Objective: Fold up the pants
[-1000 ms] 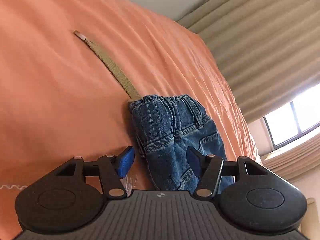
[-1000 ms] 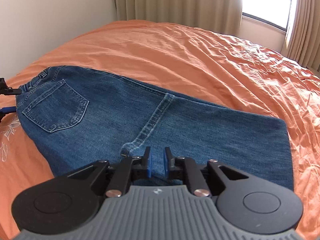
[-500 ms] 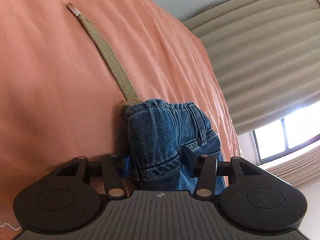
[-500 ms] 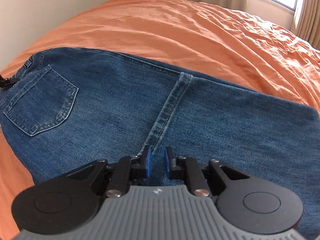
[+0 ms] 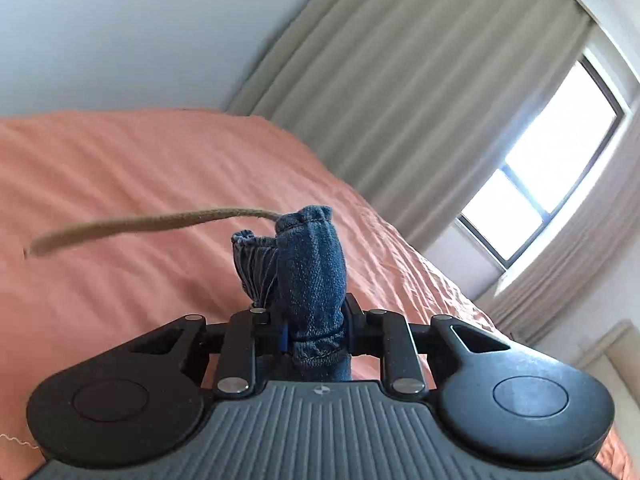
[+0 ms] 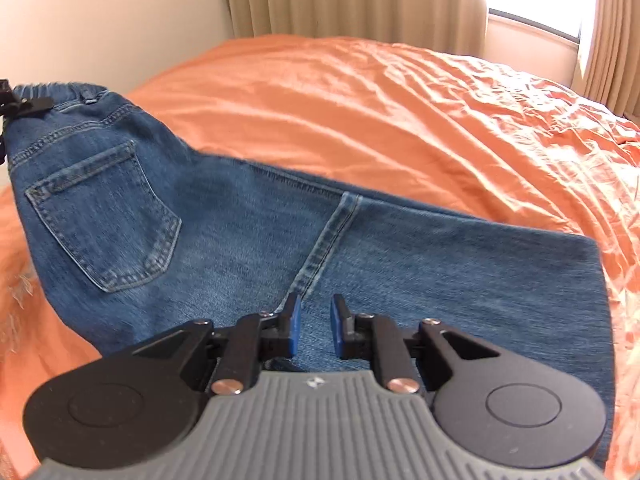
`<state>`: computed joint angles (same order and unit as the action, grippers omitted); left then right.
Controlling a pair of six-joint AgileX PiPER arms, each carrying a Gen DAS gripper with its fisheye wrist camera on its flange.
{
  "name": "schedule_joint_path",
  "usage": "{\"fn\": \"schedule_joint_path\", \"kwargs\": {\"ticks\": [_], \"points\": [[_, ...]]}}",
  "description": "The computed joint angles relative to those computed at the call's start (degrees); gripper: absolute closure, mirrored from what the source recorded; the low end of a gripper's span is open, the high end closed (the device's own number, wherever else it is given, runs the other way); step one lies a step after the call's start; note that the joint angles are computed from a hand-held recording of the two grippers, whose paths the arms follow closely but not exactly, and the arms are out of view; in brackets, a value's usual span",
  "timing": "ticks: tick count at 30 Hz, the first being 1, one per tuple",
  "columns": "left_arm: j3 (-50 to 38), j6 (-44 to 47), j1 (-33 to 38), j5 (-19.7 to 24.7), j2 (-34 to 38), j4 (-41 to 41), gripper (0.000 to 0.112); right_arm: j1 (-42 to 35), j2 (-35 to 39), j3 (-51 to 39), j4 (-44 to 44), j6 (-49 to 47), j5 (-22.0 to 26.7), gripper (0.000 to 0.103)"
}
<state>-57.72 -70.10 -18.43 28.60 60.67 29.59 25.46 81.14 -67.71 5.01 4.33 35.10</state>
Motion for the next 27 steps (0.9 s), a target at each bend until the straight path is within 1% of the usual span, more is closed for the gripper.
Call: {"fn": "schedule_joint_path", "kwargs": {"ticks": [1, 2, 5, 7, 9, 11, 13, 15, 17, 19, 22, 23, 25, 26, 27], "points": [[-2.9, -3.2, -5.0, 2.9, 1.7, 5.2, 0.088, -0.9, -1.1, 0.5, 1.2, -0.8, 0.1, 0.092], [-5.3, -4.8, -9.4, 5.6, 3.1, 8.6, 0.089, -2.1, -2.2, 1.1, 2.5, -1.7, 0.3, 0.092], [-13.3, -6.4, -21.6, 13.5, 9.9, 15.9, 0.089, -5.6, -5.7, 3.4, 5.3, -3.7, 0.5, 0.092], [-17.5, -6.6, -27.8, 17.1, 15.2, 17.8, 0.089, -8.2, -7.9, 5.1, 6.7, -5.0, 0.9, 0.092], [-20.3, -6.3, -31.6, 18.4, 20.2, 17.6, 0.089, -11.8, -10.0, 7.0, 10.0, -8.9, 1.7, 0.091], [-22.9, -4.3, -33.2, 18.3, 25.0, 14.5, 0.089, -15.6, -11.6, 8.6, 13.8, -14.0, 3.6, 0.092], [-25.3, -0.2, -33.9, 17.9, 29.5, 8.8, 0.089, -18.6, -13.1, 10.1, 15.4, -17.5, 4.7, 0.092], [-25.7, 3.0, -34.7, 18.3, 32.5, 4.1, 0.089, -21.3, -14.5, 12.0, 16.0, -19.8, 5.3, 0.092], [-26.3, 4.4, -35.8, 19.2, 34.6, 2.1, 0.089, -24.3, -15.4, 13.7, 18.2, -22.4, 6.1, 0.091], [-24.1, 6.5, -36.3, 18.9, 33.8, -1.0, 0.086, -26.9, -15.9, 15.0, 20.5, -24.6, 7.0, 0.091], [-19.9, 9.4, -33.9, 13.5, 30.8, -5.5, 0.080, -28.0, -15.9, 16.1, 21.4, -24.9, 7.4, 0.091], [-18.6, 10.9, -32.7, 11.7, 29.6, -7.8, 0.079, -27.8, -15.8, 16.1, 21.4, -24.3, 7.4, 0.089], [-17.9, 13.8, -30.3, 9.3, 28.7, -13.0, 0.079, -26.5, -15.7, 15.9, 21.2, -22.1, 6.8, 0.078], [-17.0, 14.7, -29.6, 8.3, 27.7, -15.1, 0.079, -25.9, -15.7, 15.7, 21.8, -21.3, 6.4, 0.070], [-17.3, 17.0, -28.7, 8.1, 27.5, -18.0, 0.079, -25.7, -15.4, 15.3, 23.1, -21.4, 6.5, 0.069]]}}
